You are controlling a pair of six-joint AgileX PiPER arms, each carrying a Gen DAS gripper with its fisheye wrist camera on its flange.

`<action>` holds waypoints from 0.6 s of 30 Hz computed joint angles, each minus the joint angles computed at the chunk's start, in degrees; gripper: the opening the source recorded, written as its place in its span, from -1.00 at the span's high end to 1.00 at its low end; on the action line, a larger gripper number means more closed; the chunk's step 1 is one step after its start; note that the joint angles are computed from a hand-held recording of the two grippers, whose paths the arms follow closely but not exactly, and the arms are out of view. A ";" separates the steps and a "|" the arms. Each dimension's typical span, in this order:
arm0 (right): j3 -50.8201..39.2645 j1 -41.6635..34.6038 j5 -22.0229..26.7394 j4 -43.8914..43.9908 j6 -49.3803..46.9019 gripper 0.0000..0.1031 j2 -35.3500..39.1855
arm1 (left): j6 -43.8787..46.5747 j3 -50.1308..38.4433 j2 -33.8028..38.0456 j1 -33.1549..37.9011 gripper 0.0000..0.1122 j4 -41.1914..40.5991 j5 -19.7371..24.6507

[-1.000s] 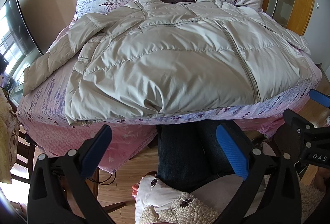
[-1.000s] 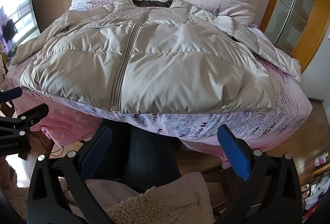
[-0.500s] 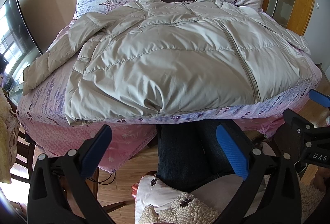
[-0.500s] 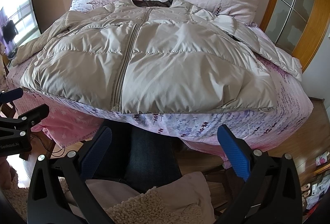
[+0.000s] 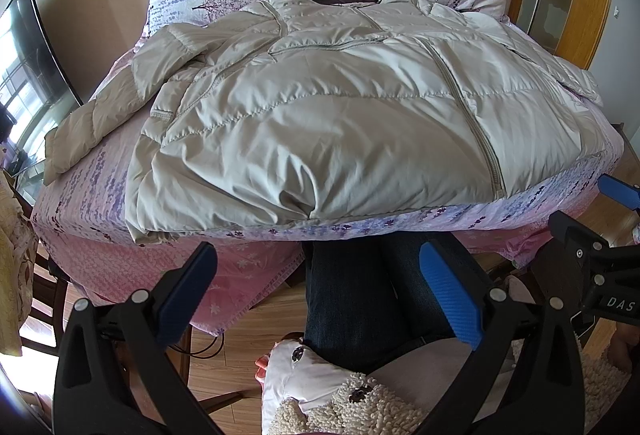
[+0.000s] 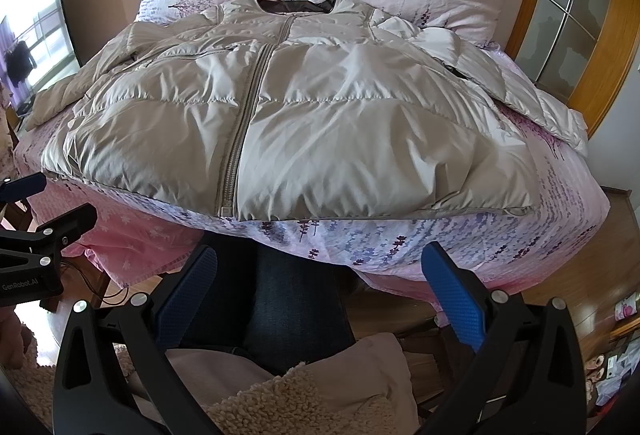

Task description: Fold large clothes

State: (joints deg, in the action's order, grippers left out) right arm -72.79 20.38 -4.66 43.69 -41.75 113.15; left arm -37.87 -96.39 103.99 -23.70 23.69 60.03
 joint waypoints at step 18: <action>-0.26 0.01 0.31 0.45 -0.34 -0.97 0.09 | 0.12 -0.12 0.05 0.05 -0.81 -0.14 0.09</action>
